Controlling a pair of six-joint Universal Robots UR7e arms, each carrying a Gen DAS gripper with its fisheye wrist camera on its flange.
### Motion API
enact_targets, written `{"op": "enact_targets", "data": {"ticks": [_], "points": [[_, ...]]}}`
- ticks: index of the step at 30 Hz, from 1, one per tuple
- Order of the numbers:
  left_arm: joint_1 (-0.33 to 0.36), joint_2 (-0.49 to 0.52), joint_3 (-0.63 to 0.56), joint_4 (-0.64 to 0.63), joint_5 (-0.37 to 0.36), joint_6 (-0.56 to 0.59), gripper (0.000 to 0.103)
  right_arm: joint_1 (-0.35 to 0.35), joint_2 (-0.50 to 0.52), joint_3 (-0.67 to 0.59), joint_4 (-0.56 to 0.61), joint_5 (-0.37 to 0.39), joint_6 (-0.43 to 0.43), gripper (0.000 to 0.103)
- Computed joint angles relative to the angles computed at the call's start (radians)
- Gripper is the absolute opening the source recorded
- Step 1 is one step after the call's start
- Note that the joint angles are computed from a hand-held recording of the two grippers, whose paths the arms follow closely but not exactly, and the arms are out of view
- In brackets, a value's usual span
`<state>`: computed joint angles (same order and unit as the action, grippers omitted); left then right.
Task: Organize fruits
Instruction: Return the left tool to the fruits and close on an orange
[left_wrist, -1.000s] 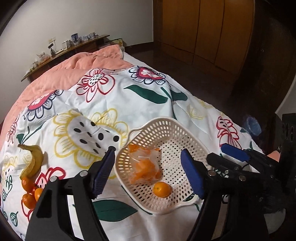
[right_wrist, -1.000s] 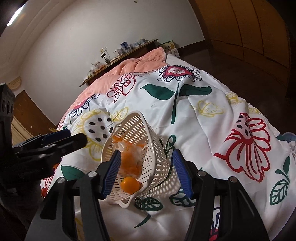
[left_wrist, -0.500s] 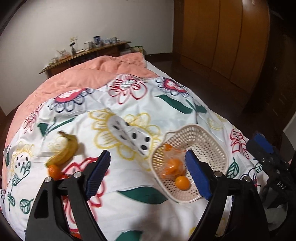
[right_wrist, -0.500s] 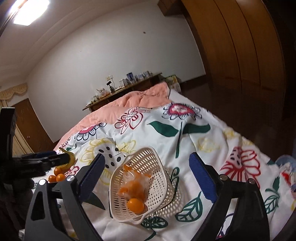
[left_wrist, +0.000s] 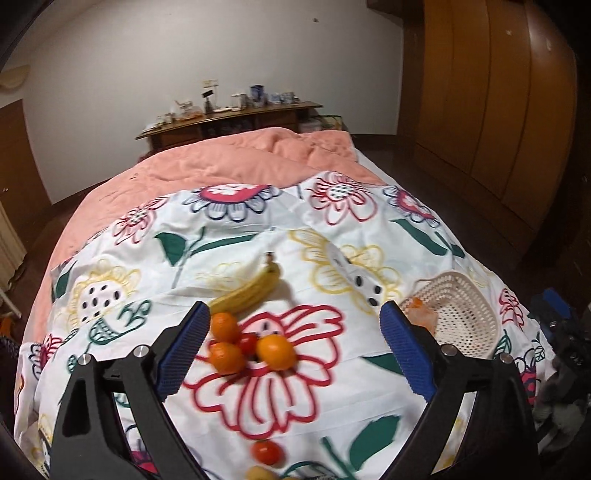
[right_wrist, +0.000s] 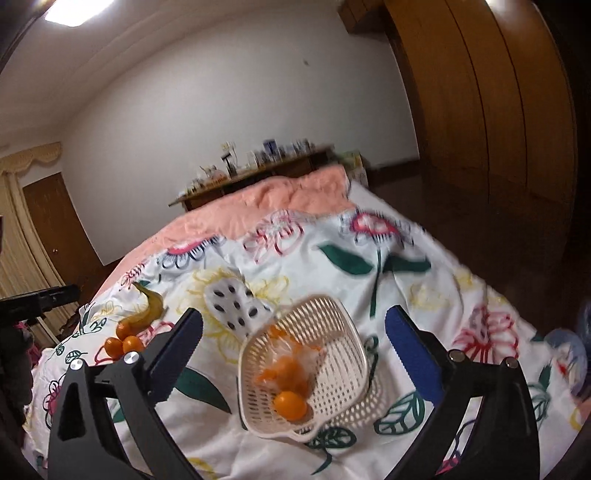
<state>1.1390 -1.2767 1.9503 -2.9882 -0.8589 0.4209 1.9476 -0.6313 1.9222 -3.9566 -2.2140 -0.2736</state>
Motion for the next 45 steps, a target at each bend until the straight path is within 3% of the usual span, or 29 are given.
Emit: {"op": "enact_targets", "data": {"ticks": [3,5,9,18,24,34,45], "points": [[0.017,-0.02,0.005,-0.021,0.016,0.012,0.094,0.044,0.03,-0.023,-0.077,-0.022,-0.073,0.098],[0.029,-0.028,0.002,-0.019,0.019,0.007,0.094,0.052,0.035,-0.021,-0.088,0.002,-0.062,0.098],[0.061,-0.049,0.002,-0.005,0.023,-0.01,0.094,0.038,-0.001,-0.007,0.104,0.064,0.07,0.098],[0.145,-0.026,-0.05,0.029,0.015,-0.071,0.094,0.068,0.041,-0.064,0.254,0.071,0.075,0.098],[0.18,0.022,-0.083,0.032,-0.009,-0.049,0.094,0.075,0.059,-0.088,0.358,0.094,0.083,0.098],[0.227,0.102,-0.141,0.094,-0.07,0.0,0.063,0.069,0.075,-0.112,0.478,0.119,0.089,0.095],[0.277,0.126,-0.197,0.196,-0.181,-0.007,0.049,0.065,0.105,-0.167,0.573,0.119,0.098,0.095]]}}
